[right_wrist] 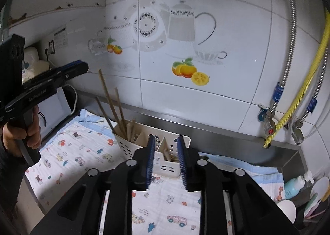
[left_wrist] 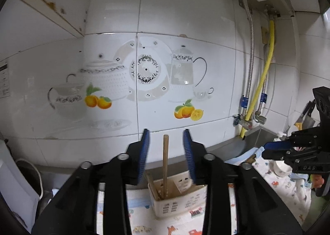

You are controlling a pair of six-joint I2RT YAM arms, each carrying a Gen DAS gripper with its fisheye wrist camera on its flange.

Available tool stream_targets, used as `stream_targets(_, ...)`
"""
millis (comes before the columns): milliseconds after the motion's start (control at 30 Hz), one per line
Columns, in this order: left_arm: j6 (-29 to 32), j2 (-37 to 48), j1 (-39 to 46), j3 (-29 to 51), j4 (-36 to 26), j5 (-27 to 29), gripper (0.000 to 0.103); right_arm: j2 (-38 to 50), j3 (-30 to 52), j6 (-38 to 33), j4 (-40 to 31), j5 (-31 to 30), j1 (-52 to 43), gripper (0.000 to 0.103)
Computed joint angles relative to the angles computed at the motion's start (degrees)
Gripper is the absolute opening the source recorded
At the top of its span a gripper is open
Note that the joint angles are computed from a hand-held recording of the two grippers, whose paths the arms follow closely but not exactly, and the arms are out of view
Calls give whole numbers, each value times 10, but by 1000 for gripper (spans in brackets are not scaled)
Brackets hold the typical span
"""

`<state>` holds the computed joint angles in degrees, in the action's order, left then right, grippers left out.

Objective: Organize utensils

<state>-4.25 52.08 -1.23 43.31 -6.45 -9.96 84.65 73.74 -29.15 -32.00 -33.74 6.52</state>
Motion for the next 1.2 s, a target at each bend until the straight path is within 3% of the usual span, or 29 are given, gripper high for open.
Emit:
stream_targets(367, -49, -195, -71, -109, -112, -75, 68, -156, -177, 16, 52, -62, -38, 35)
stream_targets(800, -175, -373, -242, -211, -269, -259, 97, -261, -332, 36, 99, -75, -45, 48)
stream_targets(1033, -275, -387, -379, -218, -354, -377, 98, -295, -408, 63, 150, -40, -25, 56)
stream_targets(1200, -323, -384, -420, -227, -388, -398, 98, -308, -442, 78, 176, -24, -18, 61)
